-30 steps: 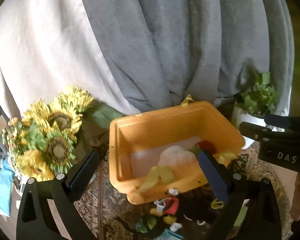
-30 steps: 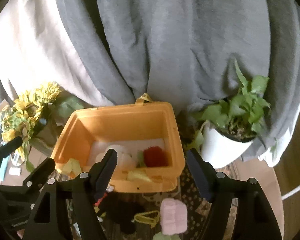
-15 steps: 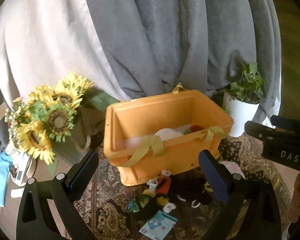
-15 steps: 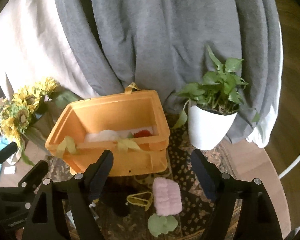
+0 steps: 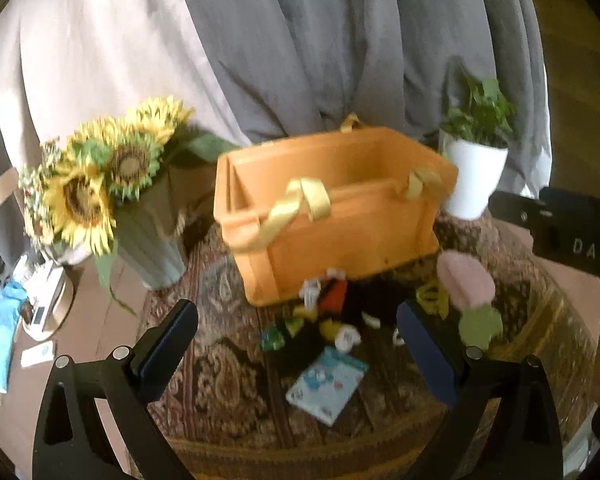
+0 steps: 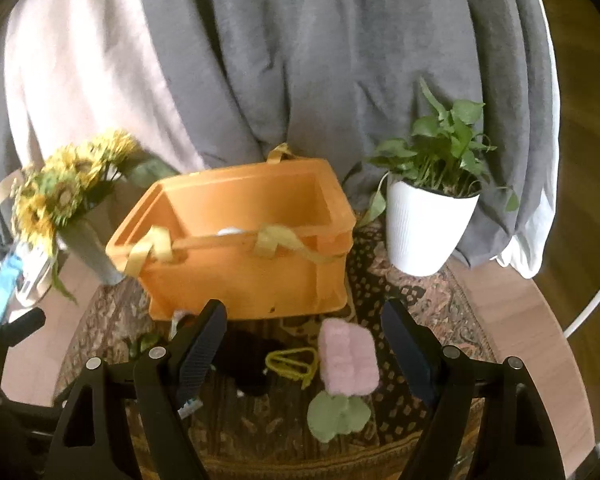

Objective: Organize soft objects
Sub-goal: 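Withdraw both tools from the crate toward the remaining toys, then grasp the black cartoon plush with the right tool while the left tool grasps the blue diaper pack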

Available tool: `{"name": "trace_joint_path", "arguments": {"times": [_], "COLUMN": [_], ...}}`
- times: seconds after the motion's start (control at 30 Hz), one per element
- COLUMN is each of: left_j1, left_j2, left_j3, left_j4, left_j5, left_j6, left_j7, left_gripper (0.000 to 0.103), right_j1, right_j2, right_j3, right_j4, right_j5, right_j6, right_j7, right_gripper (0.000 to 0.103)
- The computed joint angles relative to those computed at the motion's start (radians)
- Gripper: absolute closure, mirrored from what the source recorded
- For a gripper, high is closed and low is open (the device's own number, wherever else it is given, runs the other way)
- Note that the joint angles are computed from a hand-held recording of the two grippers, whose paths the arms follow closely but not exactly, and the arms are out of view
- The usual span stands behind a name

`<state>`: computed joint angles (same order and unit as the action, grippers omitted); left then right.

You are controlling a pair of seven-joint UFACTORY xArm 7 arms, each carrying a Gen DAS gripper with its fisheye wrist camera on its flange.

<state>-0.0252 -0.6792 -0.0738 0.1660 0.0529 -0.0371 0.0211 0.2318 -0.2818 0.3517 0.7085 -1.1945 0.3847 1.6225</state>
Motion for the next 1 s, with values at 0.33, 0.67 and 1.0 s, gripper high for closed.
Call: {"name": "trace_joint_path", "arguments": {"times": [0.33,0.67,1.0], "left_j1": [-0.074,-0.18,-0.319], "left_j2": [-0.04,0.046,0.267], "left_j3": [0.078,0.204,0.359], "left_j4": [-0.076,-0.079,0.021], "left_j5": [-0.007,-0.045,-0.105], "left_j6": [0.042,0.026,0.014], "left_j7": [0.057,0.202,0.336], "left_gripper": [0.002,0.006,0.016], "right_j1": [0.042,0.084,0.172], "right_j2": [0.052,0.176,0.36], "right_j3": [-0.014,-0.056,-0.141], "right_j4": [-0.031,-0.003,0.144], "right_j5": [0.095,0.227,0.286], "right_j6": [-0.046,-0.093,-0.051], "right_j7": [-0.13,-0.32,-0.588], "right_gripper": [0.022,0.023,0.023]}}
